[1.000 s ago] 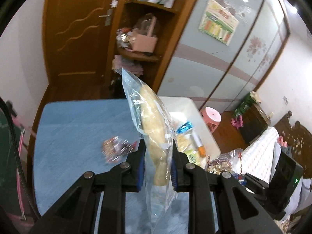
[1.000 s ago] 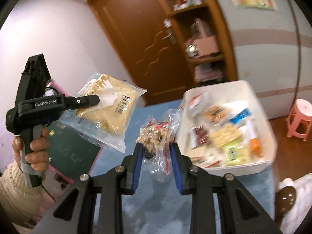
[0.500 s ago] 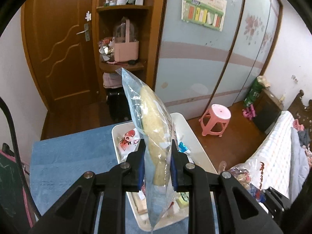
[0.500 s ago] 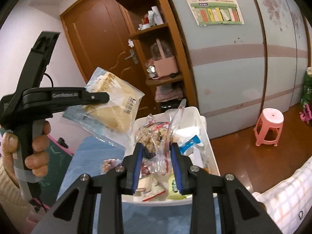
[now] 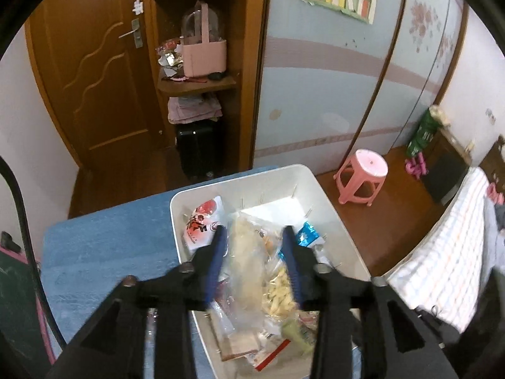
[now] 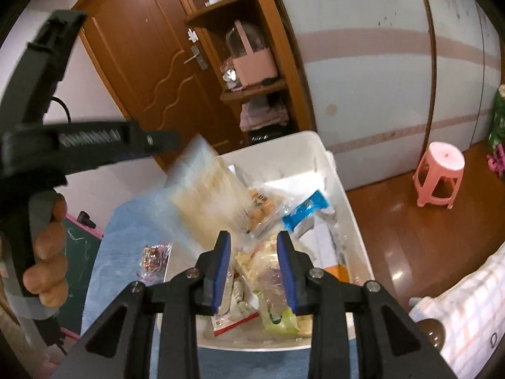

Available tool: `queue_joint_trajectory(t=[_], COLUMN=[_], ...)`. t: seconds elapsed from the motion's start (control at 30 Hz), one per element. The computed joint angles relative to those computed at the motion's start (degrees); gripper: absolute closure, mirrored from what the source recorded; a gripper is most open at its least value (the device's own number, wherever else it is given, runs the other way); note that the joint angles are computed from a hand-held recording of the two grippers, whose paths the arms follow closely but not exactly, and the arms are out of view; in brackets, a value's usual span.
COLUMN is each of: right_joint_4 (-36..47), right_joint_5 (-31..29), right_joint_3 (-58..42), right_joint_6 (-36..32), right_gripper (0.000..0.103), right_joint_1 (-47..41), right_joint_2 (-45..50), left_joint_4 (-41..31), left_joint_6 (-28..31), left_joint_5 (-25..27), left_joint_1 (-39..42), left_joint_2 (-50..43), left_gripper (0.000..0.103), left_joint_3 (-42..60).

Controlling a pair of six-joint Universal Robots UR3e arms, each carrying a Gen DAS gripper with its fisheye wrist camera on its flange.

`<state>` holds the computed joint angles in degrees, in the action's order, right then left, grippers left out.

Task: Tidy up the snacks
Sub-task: 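Carry the bread bag and nut-cluster bag over the white tray and open both tools, then move both tools back toward the last two snack packs on the table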

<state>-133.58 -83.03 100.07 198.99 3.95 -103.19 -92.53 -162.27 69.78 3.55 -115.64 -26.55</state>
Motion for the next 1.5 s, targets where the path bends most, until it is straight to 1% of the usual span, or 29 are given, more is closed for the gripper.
queue_joint_trajectory(t=[0.03,0.07,0.1,0.13,0.27,0.37,0.47,0.6,0.77,0.9,1.0,1.13,1.2,1.3,1.4,1.47,1.5], right_joint_4=[-0.3,-0.1,0.2,0.4,1.9,2.8,3.4,4.2,6.3,8.3,10.2,12.2,13.1,14.4,15.9,17.3,17.9], right_joint_5=[0.3,0.3,-0.1,-0.4,-4.0,-4.0,-6.2,-7.5,-10.9,-14.7,-17.1,-19.7,-20.9,-22.7,-24.5,-25.3,-25.7], right_joint_3=[0.6,0.9,0.9,0.8,-0.7,-1.0,-2.0,-3.0,-6.3,-10.2,-13.3,-17.7,-19.9,-23.9,-29.4,-33.5,-35.3], right_joint_6=[0.1,0.1,0.1,0.1,0.5,0.3,0.7,2.0,3.7,5.5,7.1,9.0,9.6,10.1,10.2,9.9,9.8], right_gripper=[0.072,0.071,0.071,0.071,0.071,0.071,0.071,0.071,0.071,0.071,0.071,0.071,0.071,0.071,0.071,0.071,0.071], right_joint_1=[0.0,0.2,0.6,1.0,4.1,5.5,8.1,10.7,15.2,19.9,22.9,26.5,28.2,30.9,33.9,35.4,35.9], right_joint_2=[-0.2,-0.2,-0.3,-0.3,0.2,-0.2,-0.1,-1.0,-0.8,0.3,1.3,3.2,4.2,6.5,10.0,12.4,13.6], left_joint_4=[0.5,2.2,4.3,4.7,1.7,1.1,-0.3,-1.6,-6.5,-13.4,-19.4,-28.7,-34.9,-42.9,-45.6,-45.9,-47.1], left_joint_6=[0.1,0.1,0.3,0.8,2.6,4.3,7.0,11.4,18.3,26.5,32.3,42.7,48.7,55.5,59.5,60.4,61.3], left_joint_5=[-0.7,-0.6,-0.8,-1.1,-2.6,-4.0,-5.2,-6.3,-9.7,-12.7,-14.9,-17.9,-19.5,-21.0,-22.0,-22.4,-22.7], left_joint_1=[0.4,0.5,0.8,1.1,2.6,4.5,6.7,10.4,17.2,24.7,30.2,39.9,45.5,52.0,56.6,58.5,60.1], left_joint_2=[0.6,1.9,3.8,4.4,5.9,9.1,12.3,18.2,25.4,31.1,33.1,36.1,36.6,35.1,34.2,33.3,32.1], left_gripper=[0.039,0.035,0.034,0.033,0.033,0.033,0.033,0.033,0.033,0.033,0.033,0.033,0.033,0.033,0.032,0.032,0.032], left_joint_3=[-0.9,-2.9,-6.0,-6.8,-7.5,-11.3,-14.6,-20.3,-25.4,-28.0,-27.3,-25.8,-23.5,-18.3,-15.8,-14.5,-12.7])
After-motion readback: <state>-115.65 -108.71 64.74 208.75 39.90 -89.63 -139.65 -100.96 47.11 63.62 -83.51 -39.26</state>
